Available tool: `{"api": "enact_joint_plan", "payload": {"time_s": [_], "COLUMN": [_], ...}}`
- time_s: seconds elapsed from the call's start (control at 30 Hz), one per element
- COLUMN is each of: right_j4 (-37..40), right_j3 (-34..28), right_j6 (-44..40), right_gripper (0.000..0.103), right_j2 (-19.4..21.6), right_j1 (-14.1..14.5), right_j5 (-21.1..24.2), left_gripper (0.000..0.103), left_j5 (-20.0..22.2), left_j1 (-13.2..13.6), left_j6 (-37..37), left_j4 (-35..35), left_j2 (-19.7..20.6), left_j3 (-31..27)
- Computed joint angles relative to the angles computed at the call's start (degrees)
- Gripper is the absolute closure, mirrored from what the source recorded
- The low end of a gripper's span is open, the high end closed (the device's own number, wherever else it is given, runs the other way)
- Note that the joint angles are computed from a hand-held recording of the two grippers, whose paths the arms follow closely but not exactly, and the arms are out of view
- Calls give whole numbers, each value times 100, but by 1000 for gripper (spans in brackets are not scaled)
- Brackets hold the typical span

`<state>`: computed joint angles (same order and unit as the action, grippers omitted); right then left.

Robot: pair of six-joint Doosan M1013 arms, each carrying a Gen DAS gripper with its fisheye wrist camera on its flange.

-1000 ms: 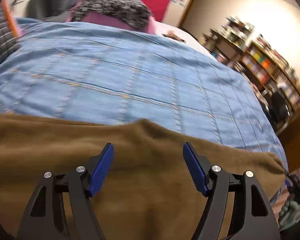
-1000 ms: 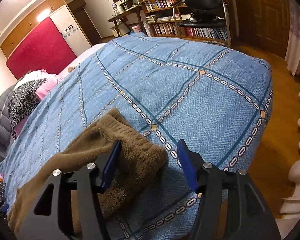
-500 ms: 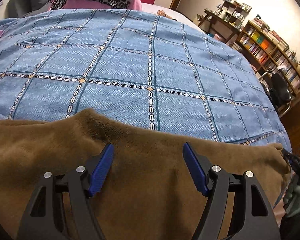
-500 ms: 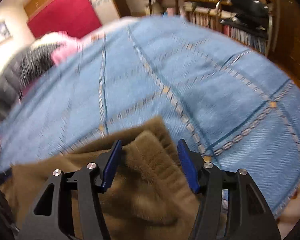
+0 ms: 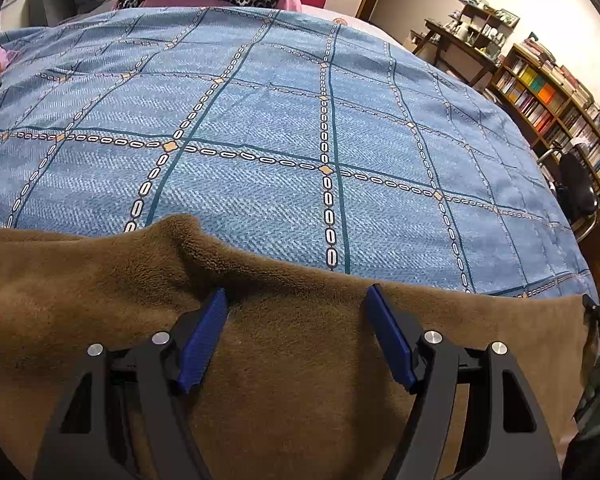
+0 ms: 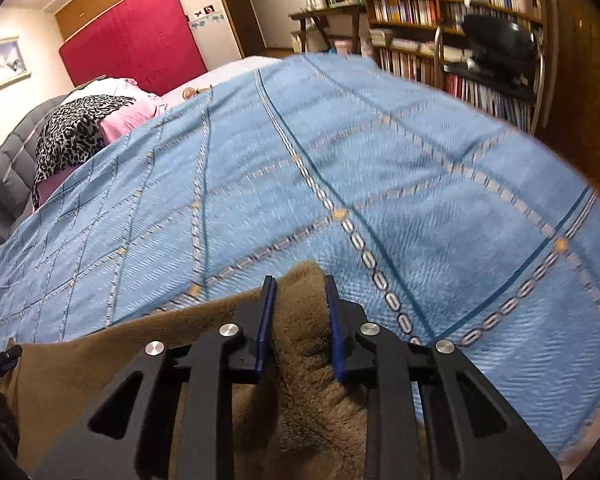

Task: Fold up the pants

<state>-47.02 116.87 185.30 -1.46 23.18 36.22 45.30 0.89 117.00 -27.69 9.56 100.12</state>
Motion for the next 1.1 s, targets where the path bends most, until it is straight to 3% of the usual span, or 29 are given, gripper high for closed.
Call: {"api": "enact_joint_plan", "payload": {"time_s": [0.03,0.1,0.13,0.23,0.37,0.63,0.87,1.1], "right_j4": [-80,-96,-186,-571,-1084,-901,-839,-1370], "right_j3": [51,93,155,375,656,1196,1438,1409], "right_j6": [119,218,390,1043,2072,3290,3930,4577], "right_gripper": [71,53,51,50,49,49,43,43], "right_j2": [-4,-26,-96,-367,-835,-1438,-1475,-1215], "right_j1": [-27,-55,-64,-42,193,607,753,834], "right_j5": [-97,-134,-195,-455,-47,25,-576,-702], "left_gripper": [29,23,23,22,22,22,22,22], "left_j5": [-20,-12,-26,-53,-47,53,327,599], "left_j1": [-5,-24,-46,-71,-59,-180,-311,-485], "left_j6": [25,141,142,125,70,622,1078,1438], "left_j4": [-4,-26,33,108,-38,-629,-989,-1035], "left_j2": [-3,-3,-11,-28,-100,-339,-553,-701], "left_j3": [12,17,18,17,11,55,220,452]}}
